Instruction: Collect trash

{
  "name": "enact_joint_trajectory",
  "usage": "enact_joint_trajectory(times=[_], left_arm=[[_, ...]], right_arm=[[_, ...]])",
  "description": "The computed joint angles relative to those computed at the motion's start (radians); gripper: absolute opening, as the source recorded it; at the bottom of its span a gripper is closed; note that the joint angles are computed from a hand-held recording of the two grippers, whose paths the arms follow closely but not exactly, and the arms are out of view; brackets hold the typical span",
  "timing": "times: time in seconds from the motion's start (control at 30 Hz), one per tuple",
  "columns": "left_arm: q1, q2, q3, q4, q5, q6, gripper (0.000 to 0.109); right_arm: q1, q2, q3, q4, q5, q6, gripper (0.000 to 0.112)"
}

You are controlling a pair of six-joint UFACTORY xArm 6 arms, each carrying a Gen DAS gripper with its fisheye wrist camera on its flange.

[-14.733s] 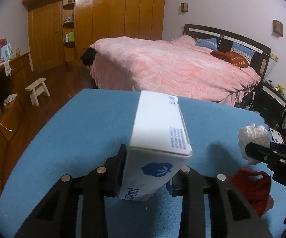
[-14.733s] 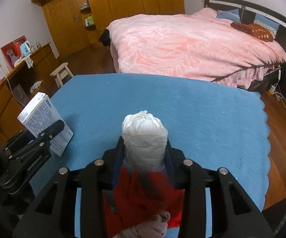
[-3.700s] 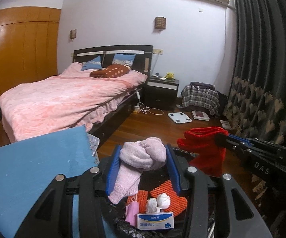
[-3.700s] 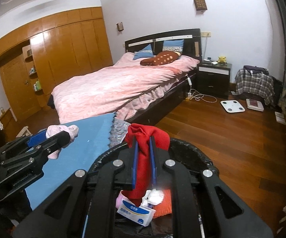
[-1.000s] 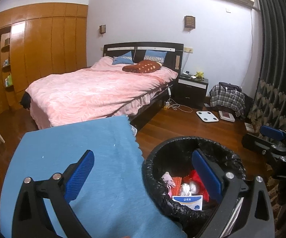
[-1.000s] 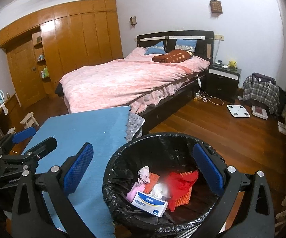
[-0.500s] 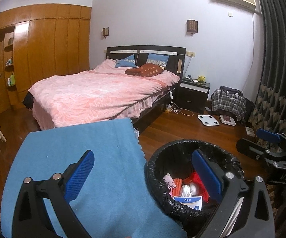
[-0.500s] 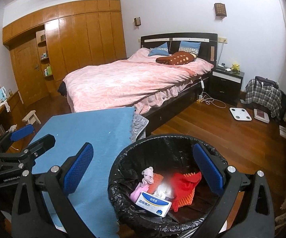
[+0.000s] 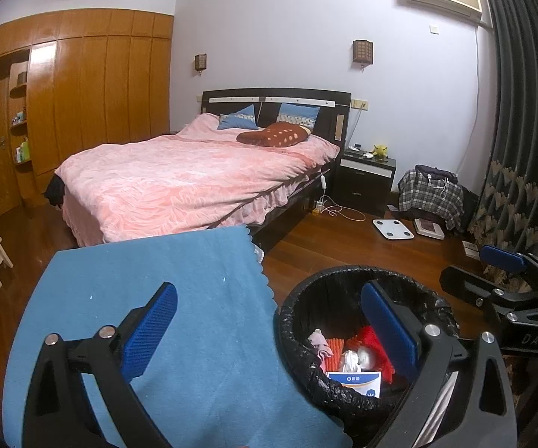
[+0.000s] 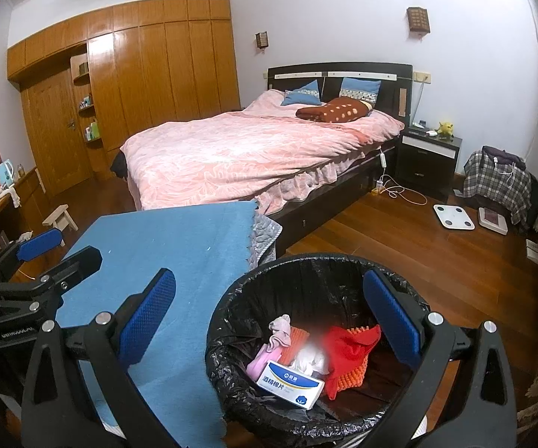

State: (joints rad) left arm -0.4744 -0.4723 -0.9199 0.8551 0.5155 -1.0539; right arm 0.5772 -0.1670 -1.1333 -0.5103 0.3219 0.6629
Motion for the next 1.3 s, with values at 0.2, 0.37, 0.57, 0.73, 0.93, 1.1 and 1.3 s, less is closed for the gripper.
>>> enact_joint_trajectory(times=[0.2,0.37,0.57,0.73,0.93,1.1,1.3], left_arm=[[0.001,-0.001,0.002,0.002,-0.002,0.0,0.097],[-0.001,-0.001,0.001,-0.001,0.001,0.001,0.097],[-0.001,0.0,0.001,0.0,0.0,-0.002,0.097],[-0.001,-0.004,0.004,0.0,0.001,-0.001,0.097],[-0.001,-0.004,0.003,0.0,0.002,0.0,0.097],[-0.001,-0.005,0.003,-0.002,0.003,0.0,0.097],[0.0,-0.007,0.004,-0.007,0.003,0.007,0.097]], right_arm=[[-0.001,-0.002,0.003,-0.005,-0.003,0.006,0.098],[0.0,-0.001,0.002,-0.003,-0.001,0.005,0.098],[0.004,0.005,-0.006,-0.001,0.003,0.006,0.098],[0.005,0.011,-0.013,-0.005,0.006,0.013,0.098],[0.004,0.013,-0.012,0.003,0.002,0.008,0.098],[0.003,0.012,-0.01,0.003,0.0,0.006,0.098],[0.003,0.012,-0.01,0.004,0.001,0.006,0.098]])
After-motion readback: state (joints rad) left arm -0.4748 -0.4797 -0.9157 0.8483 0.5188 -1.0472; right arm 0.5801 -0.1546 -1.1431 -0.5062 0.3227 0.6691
